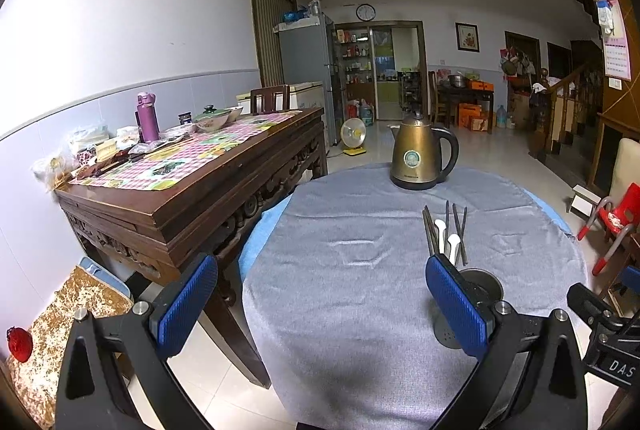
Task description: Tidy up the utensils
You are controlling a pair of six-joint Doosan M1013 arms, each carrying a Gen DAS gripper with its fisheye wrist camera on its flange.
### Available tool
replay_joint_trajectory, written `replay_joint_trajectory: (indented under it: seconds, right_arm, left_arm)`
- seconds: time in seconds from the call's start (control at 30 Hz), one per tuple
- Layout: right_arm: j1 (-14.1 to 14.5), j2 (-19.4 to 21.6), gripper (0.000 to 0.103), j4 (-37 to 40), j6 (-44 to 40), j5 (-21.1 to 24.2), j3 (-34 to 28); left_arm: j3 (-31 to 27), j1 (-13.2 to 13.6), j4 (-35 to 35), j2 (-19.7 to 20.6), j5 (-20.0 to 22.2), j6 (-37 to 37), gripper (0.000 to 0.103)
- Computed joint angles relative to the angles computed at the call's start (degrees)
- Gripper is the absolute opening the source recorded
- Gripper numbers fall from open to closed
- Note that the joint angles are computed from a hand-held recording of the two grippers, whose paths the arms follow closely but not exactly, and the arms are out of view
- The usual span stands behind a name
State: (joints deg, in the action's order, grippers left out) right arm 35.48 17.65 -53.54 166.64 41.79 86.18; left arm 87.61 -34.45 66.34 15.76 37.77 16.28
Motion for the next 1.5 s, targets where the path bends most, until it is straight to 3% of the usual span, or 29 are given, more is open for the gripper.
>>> replay_joint_trajectory:
  seconds: [0.1,0.27,0.67,0.93,1.1,1.23,1.33,1.43,1.5]
  right_arm:
    - [0.6,0.1,0.103,-4.5,2.6,2.5,0.1]
    - [0.8,-0.3,0.103,-8.7,7.3,1.7,1.0]
    - [-0.2,0.2,0.103,-1.3,-0.1,2.6,-0.4]
    - [-2.1,1.1,0.103,3.2,-3.1,-0.4,-1.1]
    - [-6.0,1.6,0.103,11.7,-9.0,-6.4,-1.6]
    - [-10.3,3.2,0.097,23.1,-19.3,-11.1,-3.3]
    - [-14.0,5.7,0.088,37.1,-32.3,-13.7,-6.1]
    - [-17.1,10.0,0.079,50.0,-44.7,-12.6,-11.1]
    - [-19.2,13.6,0.072,57.9,-50.4,-11.2,-15.4]
  left_arm:
    - [0.1,0.0,0.3,0.0,0.0,-0.2,0.103]
    - [0.1,-0.2,0.7,0.0,0.0,-0.5,0.103]
    - [-1.3,-0.5,-0.6,1.2,0.4,1.3,0.103]
    - [-4.4,0.5,-5.8,3.8,0.7,6.8,0.103]
    - [-10.6,3.9,-27.6,7.7,-2.2,28.0,0.103]
    - [-18.8,7.2,-47.4,13.3,1.0,45.1,0.103]
    - [-24.7,8.4,-54.6,17.5,4.9,51.3,0.103]
    - [-32.3,9.5,-60.9,22.7,8.9,57.8,0.103]
    - [-37.2,9.8,-62.2,25.9,11.7,60.0,0.093]
